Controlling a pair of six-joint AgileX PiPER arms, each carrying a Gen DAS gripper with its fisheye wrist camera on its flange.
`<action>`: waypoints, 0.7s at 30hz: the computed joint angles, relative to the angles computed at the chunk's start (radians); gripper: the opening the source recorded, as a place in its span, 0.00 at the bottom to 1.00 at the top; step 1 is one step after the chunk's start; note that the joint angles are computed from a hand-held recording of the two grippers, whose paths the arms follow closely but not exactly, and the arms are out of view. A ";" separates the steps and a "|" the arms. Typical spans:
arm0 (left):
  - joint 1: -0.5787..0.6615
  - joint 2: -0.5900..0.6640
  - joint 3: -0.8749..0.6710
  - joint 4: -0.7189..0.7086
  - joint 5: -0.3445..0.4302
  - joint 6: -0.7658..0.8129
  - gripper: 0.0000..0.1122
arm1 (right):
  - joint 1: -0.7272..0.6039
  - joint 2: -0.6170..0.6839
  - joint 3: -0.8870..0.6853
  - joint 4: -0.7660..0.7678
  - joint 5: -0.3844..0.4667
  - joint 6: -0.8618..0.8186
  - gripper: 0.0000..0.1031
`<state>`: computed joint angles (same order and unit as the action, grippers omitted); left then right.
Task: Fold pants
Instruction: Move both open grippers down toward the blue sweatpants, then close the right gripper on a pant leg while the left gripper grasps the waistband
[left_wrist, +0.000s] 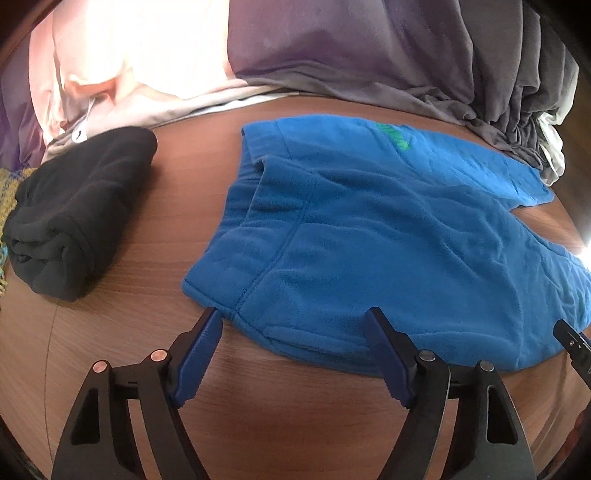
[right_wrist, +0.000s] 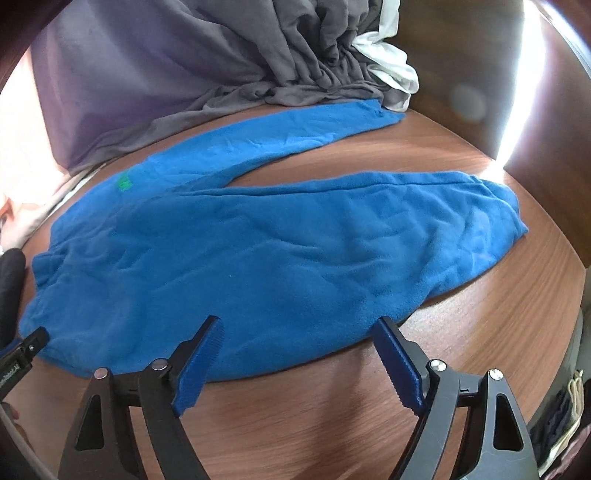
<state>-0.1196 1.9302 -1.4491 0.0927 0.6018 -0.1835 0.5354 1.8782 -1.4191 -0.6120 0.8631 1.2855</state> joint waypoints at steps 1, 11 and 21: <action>0.000 0.002 -0.001 0.005 -0.001 -0.005 0.70 | -0.001 0.003 -0.001 0.001 0.000 -0.001 0.79; -0.001 -0.002 0.007 0.039 -0.010 -0.035 0.59 | -0.022 -0.005 0.026 0.033 0.000 0.029 0.72; 0.025 0.016 -0.008 -0.054 -0.013 0.016 0.44 | -0.003 0.020 0.008 -0.037 0.017 0.073 0.56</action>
<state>-0.0942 1.9457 -1.4572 0.0391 0.5887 -0.1676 0.5322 1.8978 -1.4115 -0.6491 0.8804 1.3589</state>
